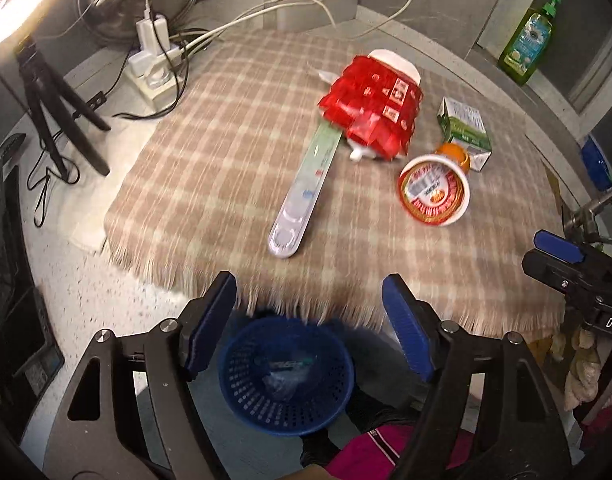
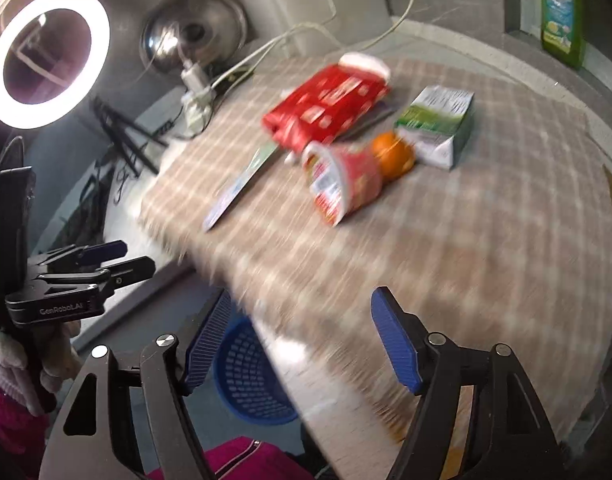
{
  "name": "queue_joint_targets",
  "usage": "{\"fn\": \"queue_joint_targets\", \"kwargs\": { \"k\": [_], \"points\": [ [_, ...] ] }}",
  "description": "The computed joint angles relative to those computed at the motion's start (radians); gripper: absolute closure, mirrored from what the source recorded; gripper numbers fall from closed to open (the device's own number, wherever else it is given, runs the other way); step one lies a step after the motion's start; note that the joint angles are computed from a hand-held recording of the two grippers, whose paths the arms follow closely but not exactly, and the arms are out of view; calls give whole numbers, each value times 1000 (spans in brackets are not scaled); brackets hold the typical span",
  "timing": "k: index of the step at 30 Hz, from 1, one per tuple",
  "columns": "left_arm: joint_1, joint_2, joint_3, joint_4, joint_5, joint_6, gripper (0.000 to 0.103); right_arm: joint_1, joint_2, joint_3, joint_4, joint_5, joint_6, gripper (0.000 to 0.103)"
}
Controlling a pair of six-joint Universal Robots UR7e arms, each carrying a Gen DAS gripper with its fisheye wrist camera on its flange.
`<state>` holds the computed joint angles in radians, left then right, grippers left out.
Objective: Collect trash
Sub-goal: 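Raise both tools back over the remaining items on the cloth, then grasp the red plastic package with the left tool while the right tool grasps the milk carton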
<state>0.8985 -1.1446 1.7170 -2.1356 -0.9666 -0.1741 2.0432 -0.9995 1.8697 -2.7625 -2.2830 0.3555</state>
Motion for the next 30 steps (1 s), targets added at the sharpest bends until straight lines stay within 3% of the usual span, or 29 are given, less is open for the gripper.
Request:
{"fn": "queue_joint_targets", "kwargs": {
  "k": [6, 17, 30],
  "points": [
    [23, 132, -177, 42, -59, -38, 25, -75, -52, -13, -31, 13, -24, 30],
    [67, 301, -399, 107, -85, -72, 25, -174, -54, -93, 20, 67, -61, 30],
    [149, 472, -654, 214, -178, -185, 25, -289, -6, -204, 115, 192, 23, 30]
  ]
}}
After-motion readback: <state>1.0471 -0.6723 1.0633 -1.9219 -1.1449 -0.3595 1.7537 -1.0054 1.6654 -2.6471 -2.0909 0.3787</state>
